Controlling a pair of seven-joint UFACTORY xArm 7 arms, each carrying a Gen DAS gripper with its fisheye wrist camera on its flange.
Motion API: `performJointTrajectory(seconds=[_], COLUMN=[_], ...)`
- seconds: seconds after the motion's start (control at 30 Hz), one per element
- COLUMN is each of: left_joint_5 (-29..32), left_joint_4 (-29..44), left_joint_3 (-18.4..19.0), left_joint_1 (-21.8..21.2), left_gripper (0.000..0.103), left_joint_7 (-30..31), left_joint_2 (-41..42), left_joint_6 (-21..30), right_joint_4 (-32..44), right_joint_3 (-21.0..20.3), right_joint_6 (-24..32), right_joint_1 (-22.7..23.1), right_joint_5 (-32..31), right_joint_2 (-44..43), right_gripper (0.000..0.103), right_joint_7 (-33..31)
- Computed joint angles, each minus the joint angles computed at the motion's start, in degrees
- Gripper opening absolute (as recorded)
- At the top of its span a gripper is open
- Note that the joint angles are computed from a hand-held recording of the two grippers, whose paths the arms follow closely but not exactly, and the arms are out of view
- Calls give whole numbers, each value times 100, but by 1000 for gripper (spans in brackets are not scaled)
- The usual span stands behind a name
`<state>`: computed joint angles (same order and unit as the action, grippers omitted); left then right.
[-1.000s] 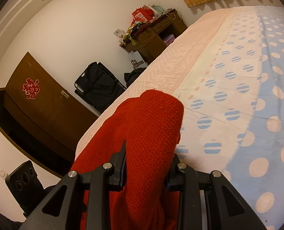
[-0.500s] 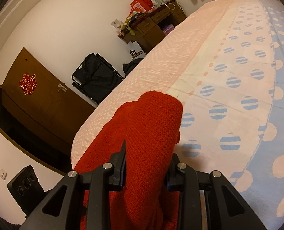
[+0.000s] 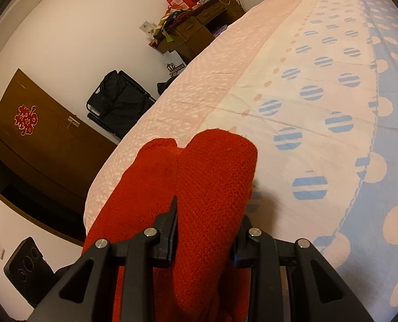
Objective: Fold small clothes
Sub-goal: 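Lift the folded sweater with both grippers and carry it across the bed, then lower the sweater onto the bed and open both grippers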
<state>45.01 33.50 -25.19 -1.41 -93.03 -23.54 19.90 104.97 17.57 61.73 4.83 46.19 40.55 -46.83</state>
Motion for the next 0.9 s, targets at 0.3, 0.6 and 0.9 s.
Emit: performJointTrajectory(seconds=[0.3, 0.6, 0.9], left_joint_5=[-140, 402, 379], left_joint_4=[123, 32, -82], left_joint_3=[12, -159, 150], left_joint_1=[-241, 109, -134], left_gripper=[56, 85, 89], left_joint_7=[199, -104, -409], left_joint_2=[-171, -725, -113], left_joint_6=[620, 1083, 1161], right_joint_4=[-299, -1282, -2510], right_joint_3=[-114, -27, -455], right_joint_6=[-316, -267, 1036], right_joint_1=[106, -523, -451], right_joint_5=[-283, 724, 1111], right_joint_2=[-298, -1344, -2206], right_gripper=[45, 56, 63], right_joint_7=[64, -707, -1337])
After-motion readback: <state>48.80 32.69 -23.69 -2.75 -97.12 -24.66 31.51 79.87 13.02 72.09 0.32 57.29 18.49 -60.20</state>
